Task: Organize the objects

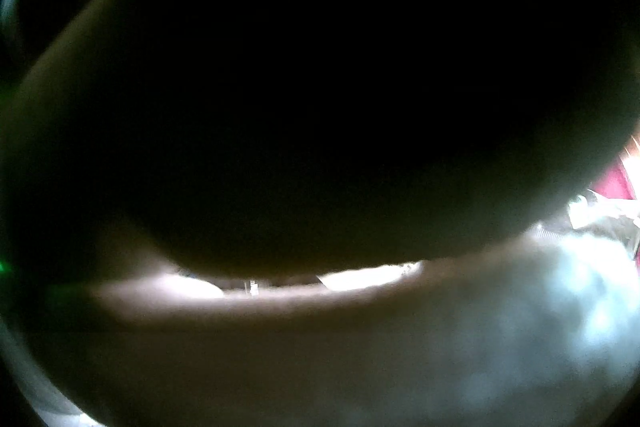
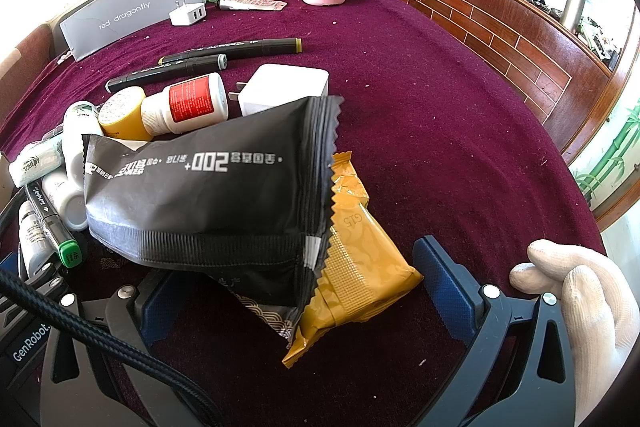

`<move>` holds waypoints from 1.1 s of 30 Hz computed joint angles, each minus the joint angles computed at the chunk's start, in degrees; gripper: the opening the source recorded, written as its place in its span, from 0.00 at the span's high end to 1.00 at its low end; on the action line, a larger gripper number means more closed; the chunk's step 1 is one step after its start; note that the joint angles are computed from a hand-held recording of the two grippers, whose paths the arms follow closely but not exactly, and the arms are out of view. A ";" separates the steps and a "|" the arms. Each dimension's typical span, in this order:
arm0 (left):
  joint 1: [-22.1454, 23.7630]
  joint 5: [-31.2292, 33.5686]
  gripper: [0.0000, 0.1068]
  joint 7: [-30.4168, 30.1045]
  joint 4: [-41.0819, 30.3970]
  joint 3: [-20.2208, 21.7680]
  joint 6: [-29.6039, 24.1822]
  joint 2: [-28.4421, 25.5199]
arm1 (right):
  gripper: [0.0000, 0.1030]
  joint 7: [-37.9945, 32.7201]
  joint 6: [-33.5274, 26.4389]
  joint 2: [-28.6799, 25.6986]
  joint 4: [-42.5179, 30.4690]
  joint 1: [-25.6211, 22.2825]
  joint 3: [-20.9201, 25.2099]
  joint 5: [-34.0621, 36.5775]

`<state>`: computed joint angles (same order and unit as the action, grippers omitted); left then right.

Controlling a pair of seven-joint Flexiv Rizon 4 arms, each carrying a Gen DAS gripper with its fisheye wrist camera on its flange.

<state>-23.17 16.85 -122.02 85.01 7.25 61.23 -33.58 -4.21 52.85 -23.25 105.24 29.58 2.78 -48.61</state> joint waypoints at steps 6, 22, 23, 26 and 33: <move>0.24 -0.03 0.05 0.16 0.22 -0.07 0.22 0.01 | 0.00 -0.01 0.00 0.00 0.00 -0.03 0.02 -0.01; 0.03 -0.11 0.05 0.10 -0.29 0.05 -0.07 -0.25 | 0.00 -0.12 0.03 -0.11 -0.14 -0.05 -0.02 0.03; 0.10 -0.12 0.05 0.15 -0.21 0.03 0.00 -0.24 | 0.00 -0.14 0.04 -0.13 -0.15 -0.06 -0.03 0.04; -0.11 -0.10 0.05 0.00 -0.60 0.08 -0.32 -0.35 | 0.00 -0.17 0.04 -0.16 -0.19 -0.06 -0.04 0.06; 0.26 -0.18 0.05 0.23 -0.37 -0.03 0.11 -0.44 | 0.00 -0.24 0.07 -0.22 -0.27 -0.06 -0.08 0.08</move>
<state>-22.91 16.67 -121.79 84.65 7.22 61.34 -34.02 -4.45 52.91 -23.47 104.97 29.52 2.69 -48.53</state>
